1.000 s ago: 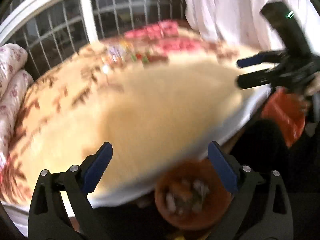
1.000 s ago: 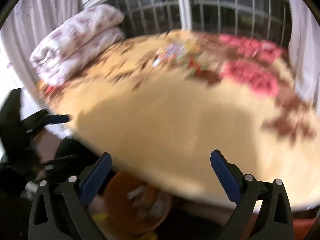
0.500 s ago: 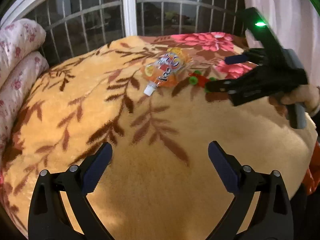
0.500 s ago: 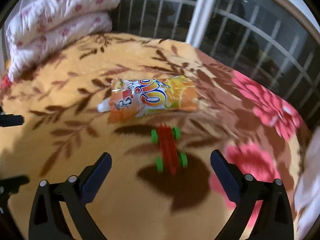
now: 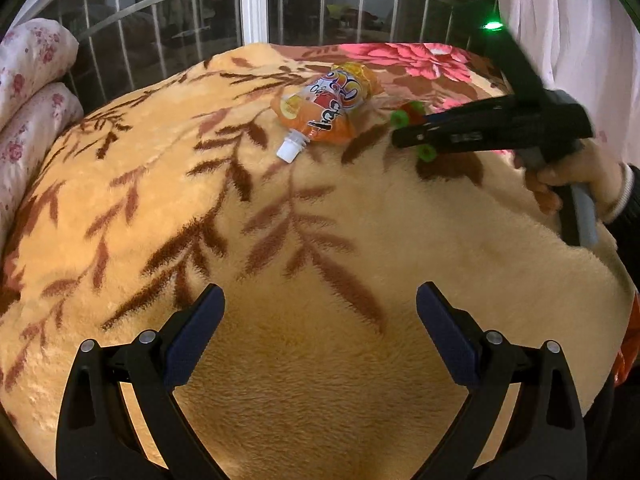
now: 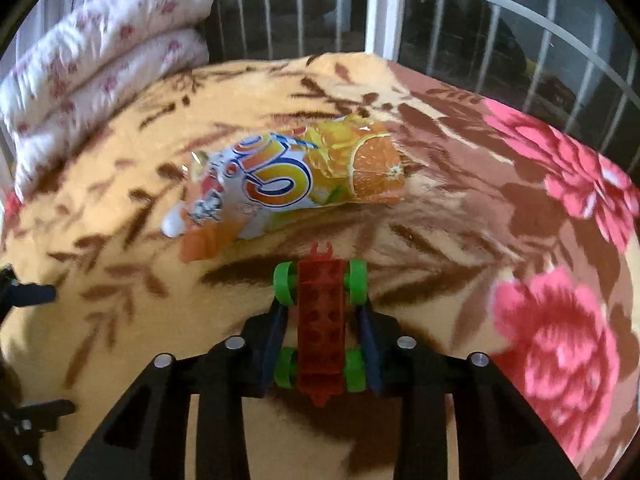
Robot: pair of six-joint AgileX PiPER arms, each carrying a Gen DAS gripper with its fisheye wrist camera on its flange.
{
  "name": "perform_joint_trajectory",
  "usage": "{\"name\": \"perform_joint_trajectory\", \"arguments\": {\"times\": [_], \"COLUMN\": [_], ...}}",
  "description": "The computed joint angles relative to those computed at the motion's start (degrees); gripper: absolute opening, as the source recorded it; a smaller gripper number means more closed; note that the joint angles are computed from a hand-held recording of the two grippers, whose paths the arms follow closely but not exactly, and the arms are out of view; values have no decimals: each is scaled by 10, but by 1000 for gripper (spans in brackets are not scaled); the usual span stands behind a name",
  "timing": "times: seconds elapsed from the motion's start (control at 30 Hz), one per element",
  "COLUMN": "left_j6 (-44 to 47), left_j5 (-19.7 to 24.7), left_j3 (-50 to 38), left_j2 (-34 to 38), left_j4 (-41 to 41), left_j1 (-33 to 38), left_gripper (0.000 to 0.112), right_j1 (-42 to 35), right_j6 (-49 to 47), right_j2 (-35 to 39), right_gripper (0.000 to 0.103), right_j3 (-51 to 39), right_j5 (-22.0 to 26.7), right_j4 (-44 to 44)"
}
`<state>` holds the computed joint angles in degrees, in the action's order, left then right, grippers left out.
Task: Collect trash
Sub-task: 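Grasp the red-green toy car with the right tool, then grasp the orange juice pouch with the left tool while the right tool holds the car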
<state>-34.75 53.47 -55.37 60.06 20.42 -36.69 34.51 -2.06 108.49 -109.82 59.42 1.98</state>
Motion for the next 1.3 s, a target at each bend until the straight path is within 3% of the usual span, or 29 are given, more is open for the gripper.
{"name": "perform_joint_trajectory", "arguments": {"times": [0.2,0.37,0.57,0.73,0.8,0.83,0.87,1.07,1.3], "left_j6": [87,215,307,298,278,280,269,157,70], "left_j5": [23,55,126,147,133,146,150,105,123], "left_j3": [-76,-248,-457,-558,-567,-587,-599,-501,-349], "left_j2": [42,178,363,473,495,512,524,451,256], "left_j4": [-39,-50,-19,-16,-8,-17,-32,4,23], "left_j1": [35,66,69,91,97,102,111,99,33], "left_gripper": [94,94,94,94,73,45,44,41,41], "right_j1": [16,11,-1,-17,-21,-20,-17,26,132], "right_j6": [81,134,169,184,185,189,193,261,384], "right_j2": [-175,-310,-399,-431,-437,-437,-438,-458,-490], "right_gripper": [22,22,23,23,23,23,23,23,23], "right_j3": [199,335,414,452,468,472,478,500,483], "right_j5": [-99,-155,-167,-170,-178,-180,-181,-187,-143], "right_j4": [-5,13,4,17,26,26,24,-21,-131]}}
